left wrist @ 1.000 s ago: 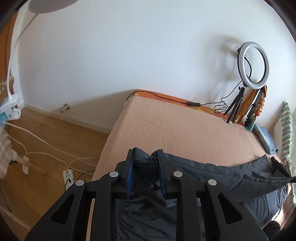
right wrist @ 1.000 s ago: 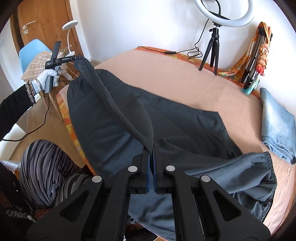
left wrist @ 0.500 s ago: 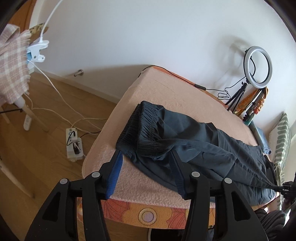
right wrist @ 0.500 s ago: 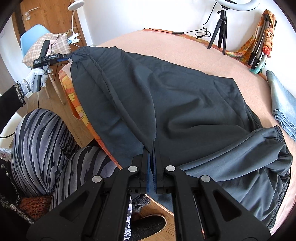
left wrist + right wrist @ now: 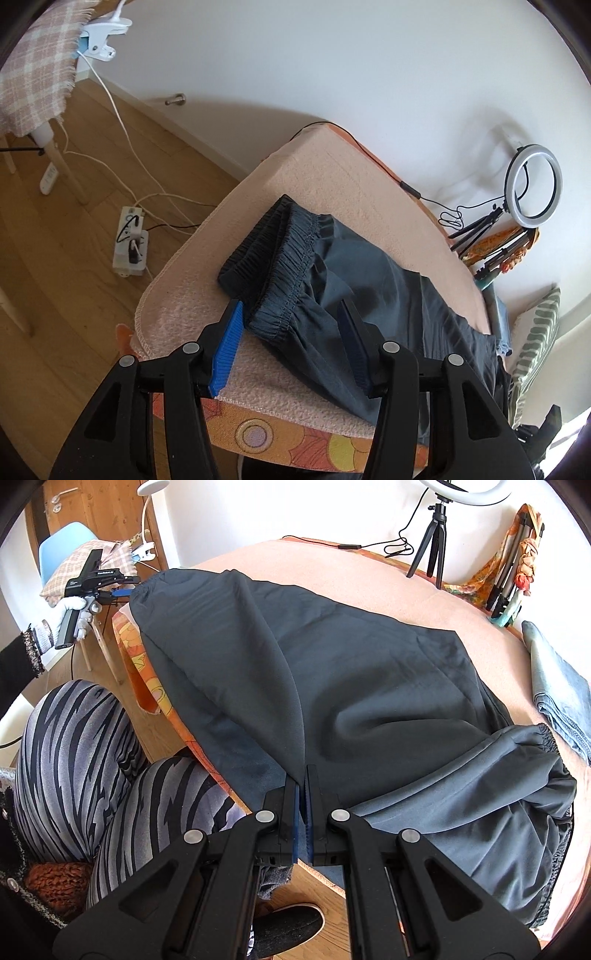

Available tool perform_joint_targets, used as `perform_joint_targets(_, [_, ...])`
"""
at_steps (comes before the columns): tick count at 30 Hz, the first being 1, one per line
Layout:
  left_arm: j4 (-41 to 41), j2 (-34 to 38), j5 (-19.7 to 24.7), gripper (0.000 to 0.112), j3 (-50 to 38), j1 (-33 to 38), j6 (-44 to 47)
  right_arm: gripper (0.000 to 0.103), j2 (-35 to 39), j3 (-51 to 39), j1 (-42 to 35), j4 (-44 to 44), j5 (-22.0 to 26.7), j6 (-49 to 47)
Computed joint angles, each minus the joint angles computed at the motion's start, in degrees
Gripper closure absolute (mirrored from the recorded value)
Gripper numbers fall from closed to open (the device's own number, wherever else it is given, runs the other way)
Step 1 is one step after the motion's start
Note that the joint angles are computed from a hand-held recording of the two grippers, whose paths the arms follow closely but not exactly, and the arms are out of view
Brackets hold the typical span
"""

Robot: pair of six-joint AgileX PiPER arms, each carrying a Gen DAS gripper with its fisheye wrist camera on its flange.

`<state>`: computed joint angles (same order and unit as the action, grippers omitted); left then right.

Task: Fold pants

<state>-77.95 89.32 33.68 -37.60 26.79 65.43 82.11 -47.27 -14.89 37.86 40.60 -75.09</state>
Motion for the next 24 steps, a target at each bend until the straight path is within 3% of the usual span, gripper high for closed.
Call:
perform_joint_targets(3, [-3.8,0.8,-0.6,0.068,1.4,0.2,4.3,0.098,1.0,-1.5,0.3,-1.7,1.7,2.2])
perform_joint_targets(6, [-6.0,1.0,-2.6,0.089,2.3,-0.6,7.7,0.096,2.2,-5.0,-0.4,-1.8,5.6,4.6])
perform_joint_targets(9, [-9.6,0.0,-5.4,0.089,3.5,-2.1,13.0,0.079,3.1,-8.9,-0.1,0.3,8.6,5.3])
perform_joint_targets(11, [-9.9,-1.0,-8.0,0.089,3.8,-3.6,14.1,0.057,4.5,-12.4,0.8,2.0,10.7,6.9])
perform_joint_targets(13, [-9.4,-1.6,-9.9,0.089,3.9,-4.7,14.8,0.052,6.7,-16.8,2.5,3.4,13.6,8.4])
perform_joint_targets(15, [-9.5,-2.5,-11.5,0.090,4.1,-5.4,16.2,0.051,9.9,-22.6,5.2,3.2,15.8,11.3])
perform_joint_targets(19, [-13.0,-2.8,-11.3,0.090,4.8,-4.9,21.4,0.051,17.3,-34.1,13.5,-0.1,13.2,17.2])
perform_joint_targets(24, [-18.6,-3.0,-12.4,0.090,6.1,-5.9,27.6,0.051,33.9,-57.4,22.7,-1.8,16.6,26.2])
